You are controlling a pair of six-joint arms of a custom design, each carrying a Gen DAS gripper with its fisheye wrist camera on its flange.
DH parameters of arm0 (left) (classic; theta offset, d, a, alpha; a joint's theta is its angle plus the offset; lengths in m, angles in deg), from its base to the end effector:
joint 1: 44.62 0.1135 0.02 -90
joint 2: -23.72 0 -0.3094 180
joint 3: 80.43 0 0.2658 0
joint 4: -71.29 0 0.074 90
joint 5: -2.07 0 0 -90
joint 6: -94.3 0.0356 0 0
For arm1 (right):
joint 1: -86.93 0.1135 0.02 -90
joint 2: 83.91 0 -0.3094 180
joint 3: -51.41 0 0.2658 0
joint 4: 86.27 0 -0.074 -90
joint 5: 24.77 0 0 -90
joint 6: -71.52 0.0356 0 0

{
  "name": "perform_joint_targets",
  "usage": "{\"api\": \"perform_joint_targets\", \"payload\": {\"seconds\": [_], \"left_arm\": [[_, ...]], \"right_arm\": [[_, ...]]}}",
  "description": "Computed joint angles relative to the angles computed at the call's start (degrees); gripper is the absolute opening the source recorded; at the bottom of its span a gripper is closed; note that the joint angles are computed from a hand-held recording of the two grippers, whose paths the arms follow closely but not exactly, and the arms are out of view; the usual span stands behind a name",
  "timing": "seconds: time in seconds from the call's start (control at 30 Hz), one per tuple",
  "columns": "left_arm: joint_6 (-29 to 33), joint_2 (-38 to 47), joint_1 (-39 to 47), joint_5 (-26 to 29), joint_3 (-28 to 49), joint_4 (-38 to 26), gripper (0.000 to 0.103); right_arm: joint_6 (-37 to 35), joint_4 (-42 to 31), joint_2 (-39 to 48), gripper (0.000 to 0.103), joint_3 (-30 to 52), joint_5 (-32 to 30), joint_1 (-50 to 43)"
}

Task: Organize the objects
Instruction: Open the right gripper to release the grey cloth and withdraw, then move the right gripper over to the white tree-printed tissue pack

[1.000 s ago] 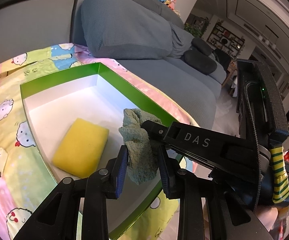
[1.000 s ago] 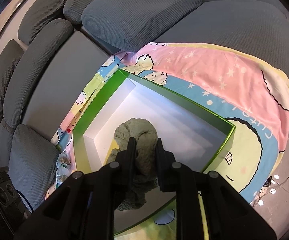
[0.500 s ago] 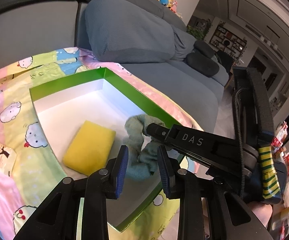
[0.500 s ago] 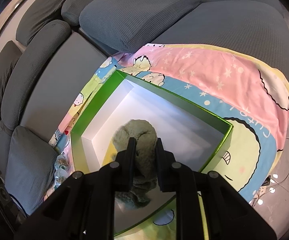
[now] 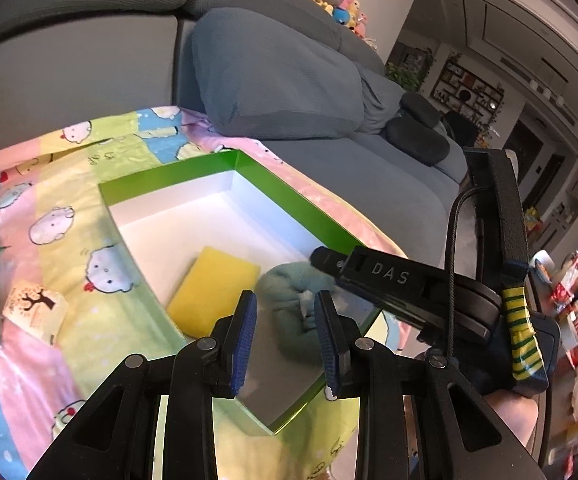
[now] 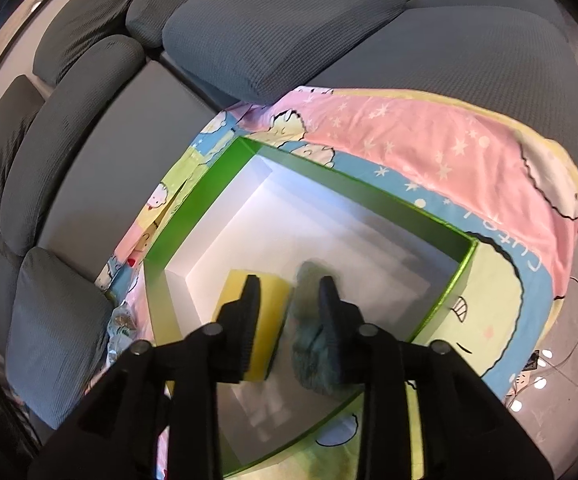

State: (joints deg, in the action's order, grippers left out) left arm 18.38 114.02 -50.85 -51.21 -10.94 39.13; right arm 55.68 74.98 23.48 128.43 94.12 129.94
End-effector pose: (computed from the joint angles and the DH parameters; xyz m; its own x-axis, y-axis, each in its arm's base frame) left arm 0.3276 -0.0572 0.2466 -0.6615 0.2684 -0.7003 0.6246 0.7139 -0.3165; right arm 0.3120 0.2675 0.1949 -0.5030 0.6826 -0.5301 0.4320 0.7298 0.5299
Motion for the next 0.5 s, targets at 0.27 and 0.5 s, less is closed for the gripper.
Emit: {"api": "perform_joint_targets", "payload": {"seconds": [0.27,0.5], "left_arm": [[0.2,-1.3,5.7,-1.3,-0.1,-0.6,0.048],[1.1,-2.4,14.2,-2.2,-1.9,-0.3,0.071]], "right_arm": [[-0.7,-1.0,0.0,0.045,1.8,2.2,1.4],[-5.4,1.1,1.0,0.057,5.3,4.1,3.7]]}}
